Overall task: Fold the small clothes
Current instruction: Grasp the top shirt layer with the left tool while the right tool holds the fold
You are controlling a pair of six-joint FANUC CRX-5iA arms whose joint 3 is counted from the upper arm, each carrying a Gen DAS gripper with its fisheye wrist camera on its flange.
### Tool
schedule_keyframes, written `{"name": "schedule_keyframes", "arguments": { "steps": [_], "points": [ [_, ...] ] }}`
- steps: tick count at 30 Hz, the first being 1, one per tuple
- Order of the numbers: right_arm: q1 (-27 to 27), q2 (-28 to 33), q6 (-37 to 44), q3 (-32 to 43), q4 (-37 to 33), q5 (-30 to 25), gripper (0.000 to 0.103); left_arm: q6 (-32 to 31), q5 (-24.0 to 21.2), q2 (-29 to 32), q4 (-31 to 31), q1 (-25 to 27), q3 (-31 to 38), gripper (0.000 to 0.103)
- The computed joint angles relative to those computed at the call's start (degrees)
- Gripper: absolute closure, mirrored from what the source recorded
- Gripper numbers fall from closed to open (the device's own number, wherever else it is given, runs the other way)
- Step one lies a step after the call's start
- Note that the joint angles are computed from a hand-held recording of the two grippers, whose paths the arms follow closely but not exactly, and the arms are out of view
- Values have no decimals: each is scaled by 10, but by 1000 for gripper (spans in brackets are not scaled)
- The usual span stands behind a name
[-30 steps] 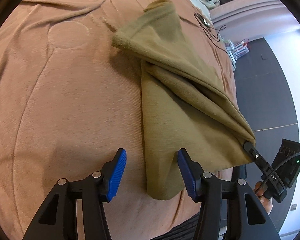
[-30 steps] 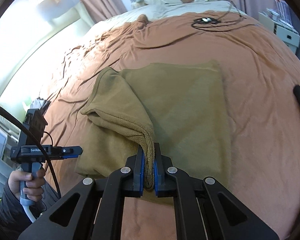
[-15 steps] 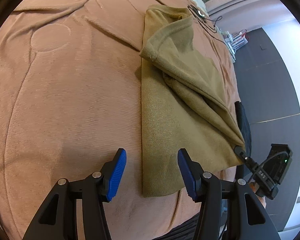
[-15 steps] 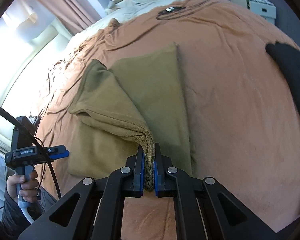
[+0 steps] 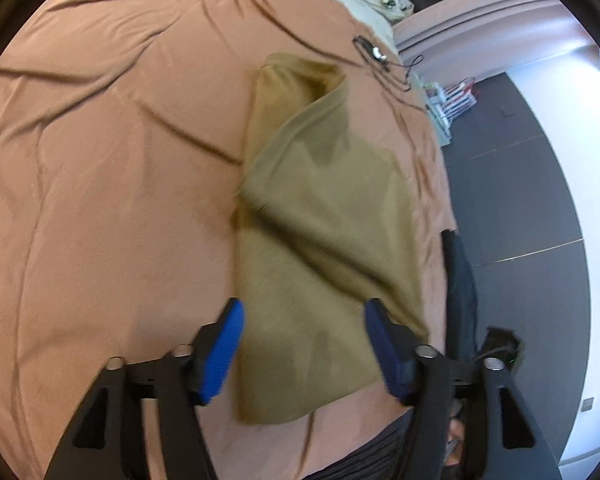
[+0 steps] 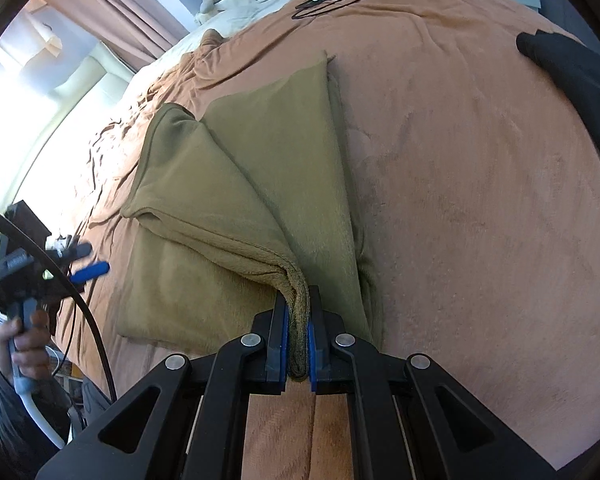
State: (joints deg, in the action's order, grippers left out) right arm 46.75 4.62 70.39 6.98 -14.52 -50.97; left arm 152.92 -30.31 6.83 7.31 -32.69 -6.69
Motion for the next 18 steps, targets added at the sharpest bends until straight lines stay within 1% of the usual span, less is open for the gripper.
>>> {"name": "schedule_keyframes", "arguments": {
  "steps": [2,5,7,9,11,13,15,17,18],
  "points": [
    [-1,-2,-1,-5,-2,3,99,-21,17,9,20,4,3,29],
    [2,-4,-8,-11,3,10,99,-86,56,30,98,10,-7,29],
    [4,-4,-11,-13,7,12,99,-111,64,46,129,9,-3,29],
    [5,-4,-12,-14,8,14,99,-150,73,63,172,8,-1,29],
    [8,-6,-14,-18,12,17,99,-164,71,75,188,9,4,29],
    [9,-6,-13,-20,12,20,99,-148,54,91,171,11,27,29],
    [9,-9,-12,-25,11,25,99,-117,30,106,138,14,52,29],
    [9,-12,-9,-30,8,30,99,-107,31,109,135,15,52,31],
    [9,-14,-9,-33,9,34,99,-92,27,113,122,17,59,34]
  ]
}}
